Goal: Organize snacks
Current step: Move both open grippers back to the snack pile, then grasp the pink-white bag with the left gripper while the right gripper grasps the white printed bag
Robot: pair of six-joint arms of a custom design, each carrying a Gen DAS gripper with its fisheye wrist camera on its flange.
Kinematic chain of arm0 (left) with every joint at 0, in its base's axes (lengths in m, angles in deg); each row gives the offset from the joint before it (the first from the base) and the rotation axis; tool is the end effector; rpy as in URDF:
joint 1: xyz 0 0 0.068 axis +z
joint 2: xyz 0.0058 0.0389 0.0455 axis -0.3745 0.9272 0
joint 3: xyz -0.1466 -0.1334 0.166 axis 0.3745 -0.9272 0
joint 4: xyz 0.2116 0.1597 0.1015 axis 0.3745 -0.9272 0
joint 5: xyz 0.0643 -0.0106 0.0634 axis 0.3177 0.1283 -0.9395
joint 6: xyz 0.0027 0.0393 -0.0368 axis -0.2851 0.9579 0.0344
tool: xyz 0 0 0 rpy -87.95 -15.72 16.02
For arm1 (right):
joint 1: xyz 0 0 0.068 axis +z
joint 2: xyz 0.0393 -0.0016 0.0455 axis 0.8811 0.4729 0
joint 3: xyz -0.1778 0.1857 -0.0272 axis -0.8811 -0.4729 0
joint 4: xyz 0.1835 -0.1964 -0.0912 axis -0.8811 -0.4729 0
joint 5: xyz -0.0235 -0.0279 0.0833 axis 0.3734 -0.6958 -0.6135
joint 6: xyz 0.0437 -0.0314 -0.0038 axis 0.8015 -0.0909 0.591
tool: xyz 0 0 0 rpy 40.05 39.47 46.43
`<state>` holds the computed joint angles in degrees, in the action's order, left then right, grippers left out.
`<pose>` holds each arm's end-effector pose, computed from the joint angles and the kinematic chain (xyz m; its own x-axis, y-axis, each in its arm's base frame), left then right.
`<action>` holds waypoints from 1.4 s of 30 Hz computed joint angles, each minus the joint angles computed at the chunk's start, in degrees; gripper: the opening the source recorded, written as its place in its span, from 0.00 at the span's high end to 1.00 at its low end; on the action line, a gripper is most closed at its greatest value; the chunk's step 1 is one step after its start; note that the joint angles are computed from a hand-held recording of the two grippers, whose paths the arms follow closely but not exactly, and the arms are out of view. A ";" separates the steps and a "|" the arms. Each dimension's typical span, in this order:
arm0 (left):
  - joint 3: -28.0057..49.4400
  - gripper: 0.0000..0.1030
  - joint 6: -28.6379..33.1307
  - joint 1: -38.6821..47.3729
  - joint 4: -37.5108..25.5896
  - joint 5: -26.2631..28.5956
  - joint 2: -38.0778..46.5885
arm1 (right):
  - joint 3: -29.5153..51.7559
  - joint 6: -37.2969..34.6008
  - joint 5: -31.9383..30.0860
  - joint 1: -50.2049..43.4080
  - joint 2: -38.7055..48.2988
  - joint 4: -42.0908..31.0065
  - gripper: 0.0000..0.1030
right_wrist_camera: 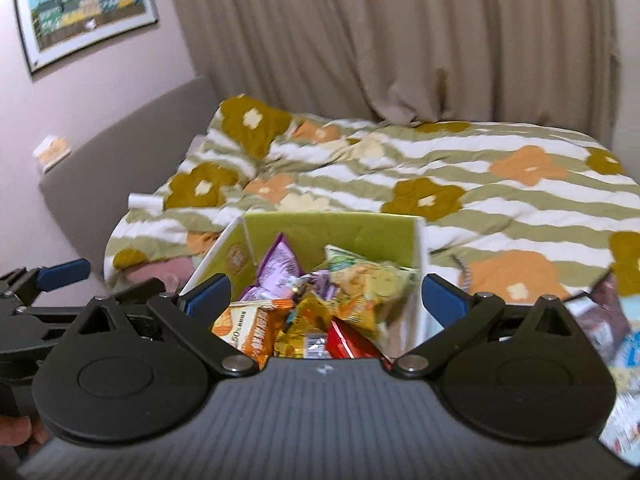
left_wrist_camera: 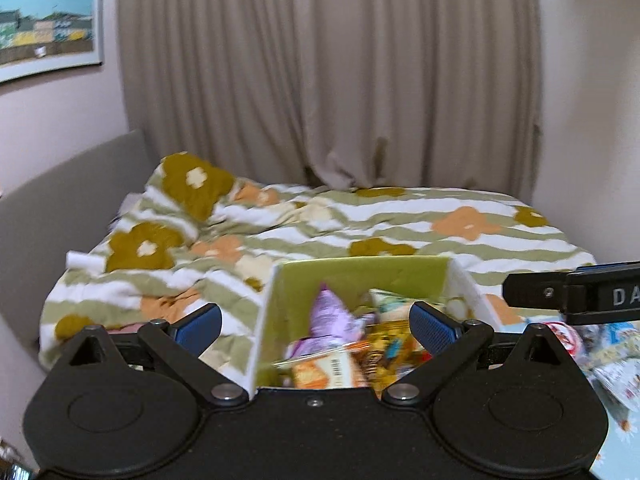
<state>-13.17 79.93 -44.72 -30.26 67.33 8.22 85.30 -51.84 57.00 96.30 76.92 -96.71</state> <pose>0.2135 -0.0782 0.2489 -0.4954 0.1016 -0.8627 0.0912 0.9937 0.0647 0.2487 0.1595 0.2323 -0.6002 0.1119 -0.7920 -0.1117 0.9688 0.2215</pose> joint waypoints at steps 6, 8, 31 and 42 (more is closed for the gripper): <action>-0.19 0.01 -0.71 -7.31 2.25 -2.64 0.48 | -7.34 1.56 7.22 -0.90 -14.15 -6.63 0.00; 1.12 0.01 -1.05 -10.20 2.15 -3.73 2.20 | -9.44 1.17 7.75 -3.29 -19.28 -10.07 0.00; 32.91 0.02 -18.71 -37.96 2.48 -6.28 53.97 | -17.33 -46.83 -39.05 -73.08 -11.28 -13.25 0.00; 48.46 0.02 -22.17 -39.51 -5.25 -8.59 72.90 | -11.36 -54.90 -44.32 -77.39 10.41 -6.36 0.00</action>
<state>35.29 57.76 -84.23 -35.50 58.73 81.12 73.94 -106.73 12.69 18.91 87.34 -103.07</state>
